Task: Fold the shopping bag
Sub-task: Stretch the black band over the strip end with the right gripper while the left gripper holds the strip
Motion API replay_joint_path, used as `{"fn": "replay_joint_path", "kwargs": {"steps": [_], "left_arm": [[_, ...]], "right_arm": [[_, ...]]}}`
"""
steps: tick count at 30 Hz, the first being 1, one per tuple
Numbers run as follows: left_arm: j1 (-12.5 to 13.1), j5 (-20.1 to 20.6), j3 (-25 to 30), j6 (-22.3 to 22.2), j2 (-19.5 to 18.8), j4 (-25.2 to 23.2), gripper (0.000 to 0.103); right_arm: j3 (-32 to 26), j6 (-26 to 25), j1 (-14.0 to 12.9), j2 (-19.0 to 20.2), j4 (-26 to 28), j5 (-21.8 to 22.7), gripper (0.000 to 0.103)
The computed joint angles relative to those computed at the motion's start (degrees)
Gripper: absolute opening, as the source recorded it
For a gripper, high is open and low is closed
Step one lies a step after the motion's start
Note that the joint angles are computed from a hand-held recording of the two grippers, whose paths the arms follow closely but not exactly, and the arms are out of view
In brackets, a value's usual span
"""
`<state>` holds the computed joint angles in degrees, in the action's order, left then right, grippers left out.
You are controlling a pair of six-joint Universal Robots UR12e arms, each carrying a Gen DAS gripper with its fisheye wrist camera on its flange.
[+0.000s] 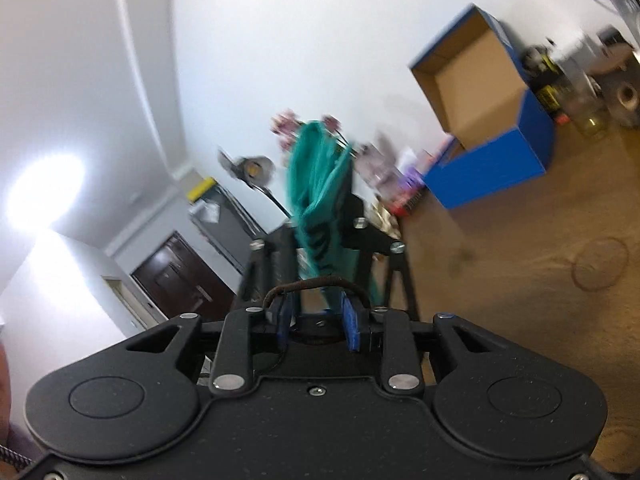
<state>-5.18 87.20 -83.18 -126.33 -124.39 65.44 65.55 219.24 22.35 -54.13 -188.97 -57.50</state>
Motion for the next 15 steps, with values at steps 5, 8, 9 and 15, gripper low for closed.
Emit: {"fn": "replay_joint_path", "kwargs": {"steps": [5, 8, 9, 15], "left_arm": [[0.88, -2.39, 0.43, -2.79, -0.08, -1.78, 0.017], [1.9, -5.05, 1.43, -2.49, -0.8, -2.05, 0.017], [1.96, -5.57, 1.57, -2.26, -0.94, -1.76, 0.017], [3.07, -10.9, 3.38, 0.17, -3.54, 3.34, 0.017]], "right_arm": [[1.72, -5.36, 0.94, -0.97, -3.66, -6.55, 0.034], [1.75, -7.28, 1.07, -1.26, -3.11, -8.63, 0.035], [1.71, -7.31, 1.0, -1.29, -3.2, -8.49, 0.035], [0.49, -7.97, 1.02, -1.16, 0.74, -8.22, 0.037]]}}
